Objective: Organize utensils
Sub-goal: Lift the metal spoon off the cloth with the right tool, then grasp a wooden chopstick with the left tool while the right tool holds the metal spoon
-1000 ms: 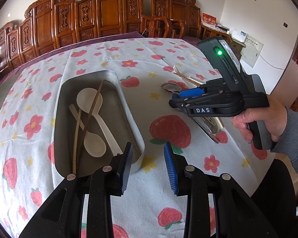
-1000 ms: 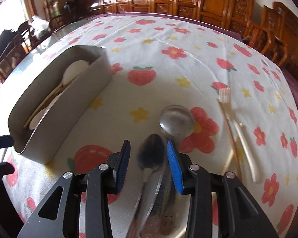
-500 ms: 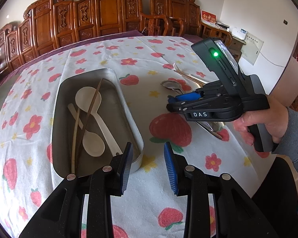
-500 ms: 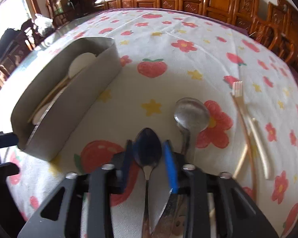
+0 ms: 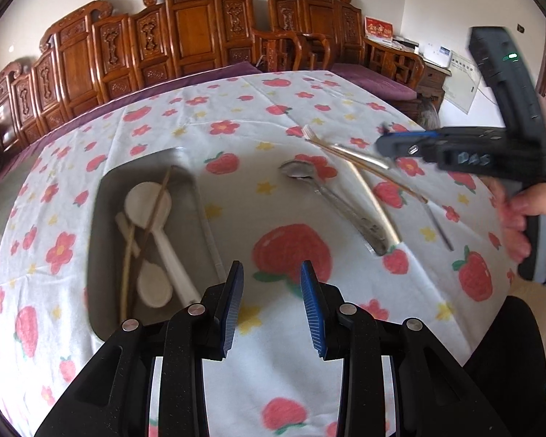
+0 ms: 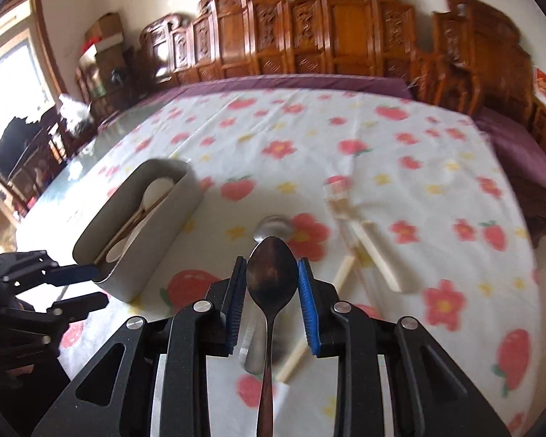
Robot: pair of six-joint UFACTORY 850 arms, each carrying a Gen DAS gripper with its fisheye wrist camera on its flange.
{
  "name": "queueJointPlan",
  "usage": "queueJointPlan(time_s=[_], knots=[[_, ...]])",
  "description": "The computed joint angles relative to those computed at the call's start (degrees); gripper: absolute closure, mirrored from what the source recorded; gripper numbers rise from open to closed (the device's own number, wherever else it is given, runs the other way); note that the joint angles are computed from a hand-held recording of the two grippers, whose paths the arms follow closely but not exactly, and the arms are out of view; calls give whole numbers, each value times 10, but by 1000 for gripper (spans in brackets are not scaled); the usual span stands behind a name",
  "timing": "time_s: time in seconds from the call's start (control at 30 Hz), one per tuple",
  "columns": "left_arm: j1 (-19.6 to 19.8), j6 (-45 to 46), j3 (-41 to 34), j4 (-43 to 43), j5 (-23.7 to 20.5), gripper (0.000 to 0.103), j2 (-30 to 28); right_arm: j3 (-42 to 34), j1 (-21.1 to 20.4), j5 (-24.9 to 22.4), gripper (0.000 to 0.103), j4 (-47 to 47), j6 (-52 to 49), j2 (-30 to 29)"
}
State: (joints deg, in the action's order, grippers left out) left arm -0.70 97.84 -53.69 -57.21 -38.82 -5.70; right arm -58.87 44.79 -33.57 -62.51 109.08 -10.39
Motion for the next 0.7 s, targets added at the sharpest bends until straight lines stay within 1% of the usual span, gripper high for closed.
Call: queueJointPlan(time_s=[0.1, 0.17, 0.3, 0.4, 0.57, 0.7], knots=[[-23, -19, 5, 3, 2, 72, 3, 36, 8, -29, 72, 4, 19, 39], [-43, -24, 10, 4, 11, 72, 5, 62, 14, -49, 72, 8, 33, 63], [-89, -51, 11, 16, 25, 73, 1, 106, 20, -67, 72, 10, 70, 99], [-117, -78, 4, 28, 31, 73, -10, 137, 20, -73, 72, 5, 103, 120], [-167, -135, -13, 45, 53, 73, -35, 171, 21, -81, 72, 3, 127, 140], [-199, -189, -31, 53, 58, 72, -56, 203, 12, -77, 72, 3, 153, 165]])
